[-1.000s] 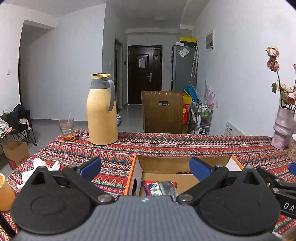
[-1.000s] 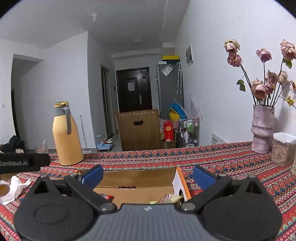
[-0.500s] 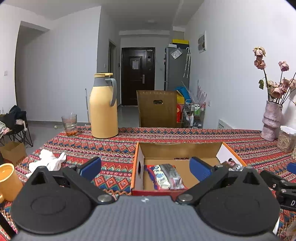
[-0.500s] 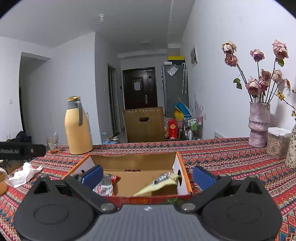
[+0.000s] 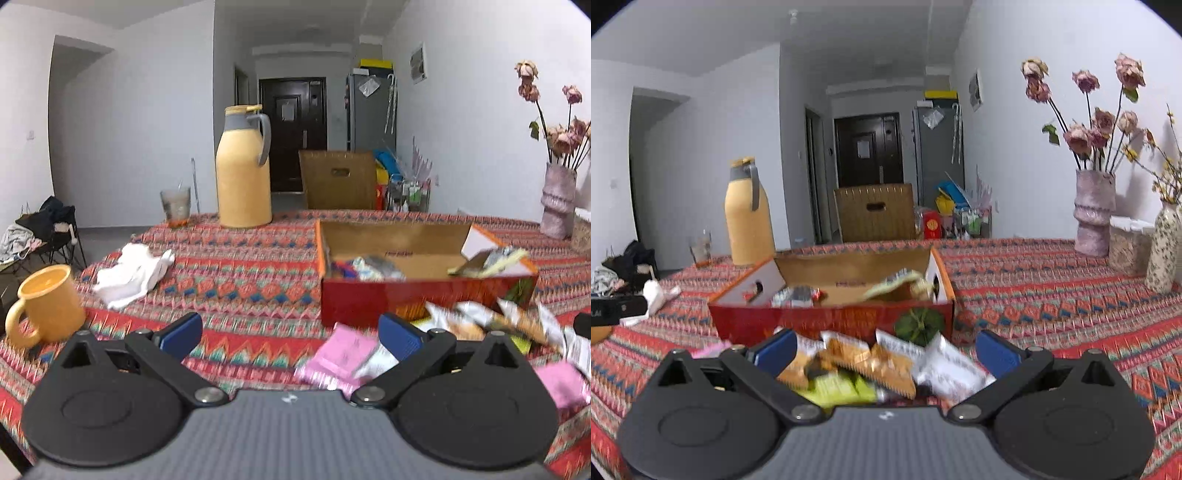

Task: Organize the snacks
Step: 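Grasp the white snack packet with the left gripper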

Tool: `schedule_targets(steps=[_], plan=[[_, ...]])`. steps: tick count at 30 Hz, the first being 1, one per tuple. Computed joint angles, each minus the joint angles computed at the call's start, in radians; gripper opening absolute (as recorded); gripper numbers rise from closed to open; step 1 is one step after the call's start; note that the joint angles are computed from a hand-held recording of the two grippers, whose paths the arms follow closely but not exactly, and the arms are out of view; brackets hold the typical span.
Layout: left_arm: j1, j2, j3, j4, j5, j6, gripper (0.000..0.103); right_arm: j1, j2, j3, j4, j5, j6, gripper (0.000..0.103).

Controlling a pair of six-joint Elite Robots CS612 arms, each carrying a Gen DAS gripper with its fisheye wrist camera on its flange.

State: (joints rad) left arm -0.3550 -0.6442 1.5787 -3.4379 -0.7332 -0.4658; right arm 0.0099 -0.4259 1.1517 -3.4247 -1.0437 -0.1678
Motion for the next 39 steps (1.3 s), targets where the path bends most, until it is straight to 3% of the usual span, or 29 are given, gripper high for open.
schedule_targets(steps=[13, 22, 30, 33, 39], plan=[[-0.011, -0.028, 0.098, 0.040, -0.112, -0.079, 0.103, -0.001, -0.041, 0.118, -0.006, -0.007, -0.047, 0.103], [-0.006, -0.030, 0.093, 0.135, -0.212, -0.146, 0.103, -0.005, -0.057, 0.160, -0.006, -0.012, -0.054, 0.103], [-0.006, -0.031, 0.077, 0.188, -0.228, -0.162, 0.102, -0.011, -0.059, 0.169, -0.008, -0.020, -0.051, 0.103], [-0.004, -0.032, 0.076, 0.200, -0.241, -0.171, 0.095, -0.011, -0.056, 0.163, 0.007, -0.020, -0.054, 0.103], [0.000, -0.030, 0.069, 0.221, -0.273, -0.169, 0.067, -0.009, -0.052, 0.159, 0.028, -0.015, -0.063, 0.103]])
